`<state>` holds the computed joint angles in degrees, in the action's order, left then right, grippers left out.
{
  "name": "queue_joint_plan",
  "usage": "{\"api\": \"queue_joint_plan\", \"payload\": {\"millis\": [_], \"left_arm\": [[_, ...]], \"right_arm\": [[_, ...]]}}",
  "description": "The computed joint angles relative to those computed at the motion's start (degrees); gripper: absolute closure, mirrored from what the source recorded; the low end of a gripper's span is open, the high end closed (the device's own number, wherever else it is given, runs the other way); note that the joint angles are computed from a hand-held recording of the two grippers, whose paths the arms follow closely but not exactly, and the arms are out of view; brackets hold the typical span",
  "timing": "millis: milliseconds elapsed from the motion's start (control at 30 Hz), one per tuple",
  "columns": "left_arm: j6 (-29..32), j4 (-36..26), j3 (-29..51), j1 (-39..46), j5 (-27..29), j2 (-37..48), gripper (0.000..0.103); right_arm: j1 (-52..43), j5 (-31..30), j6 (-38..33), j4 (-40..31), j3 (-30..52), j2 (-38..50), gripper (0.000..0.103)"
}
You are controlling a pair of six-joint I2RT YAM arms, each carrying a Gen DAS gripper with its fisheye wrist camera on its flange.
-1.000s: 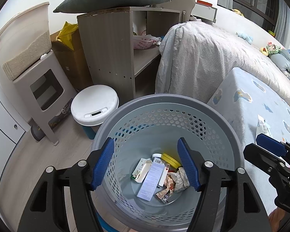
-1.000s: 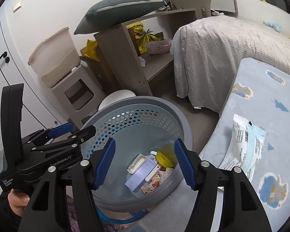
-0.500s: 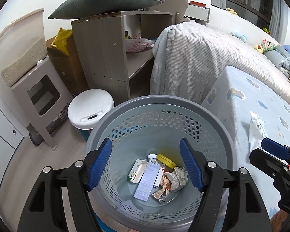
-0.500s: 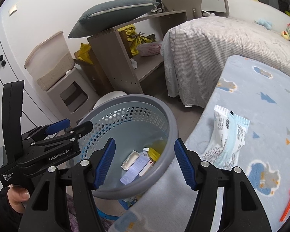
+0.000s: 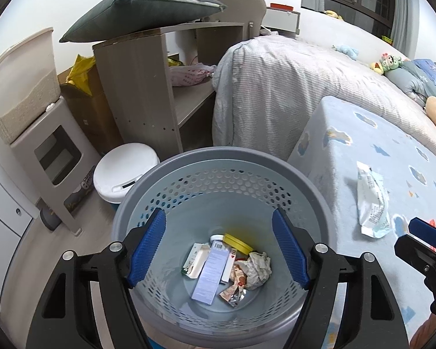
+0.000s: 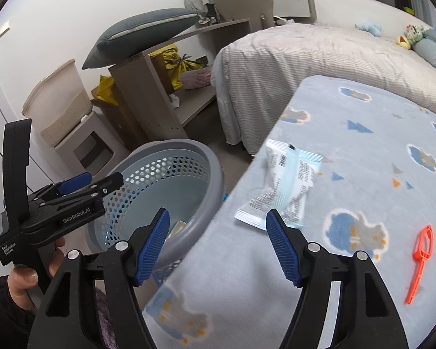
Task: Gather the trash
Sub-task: 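Move both open tools from the basket back over the bed cover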
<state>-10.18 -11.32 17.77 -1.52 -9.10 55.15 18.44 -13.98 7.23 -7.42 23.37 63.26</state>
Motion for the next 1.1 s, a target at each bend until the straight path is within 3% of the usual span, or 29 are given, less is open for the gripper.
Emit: {"api": "queue_joint_plan", "payload": {"millis": [567,1100], "left_arm": [[-8.32,0.53,3.51,-15.34,-6.22,3.65,0.030],[-14.10,1.03,7.58,-29.73,-11.97,9.21,0.030]], "right_arm": [[-23.80,-7.60,-11.27,-12.07,-2.77,-11.83,0.034],[-51.77,-16.14,-27.91,-15.80,-1.85,-7.57,0.034]]}}
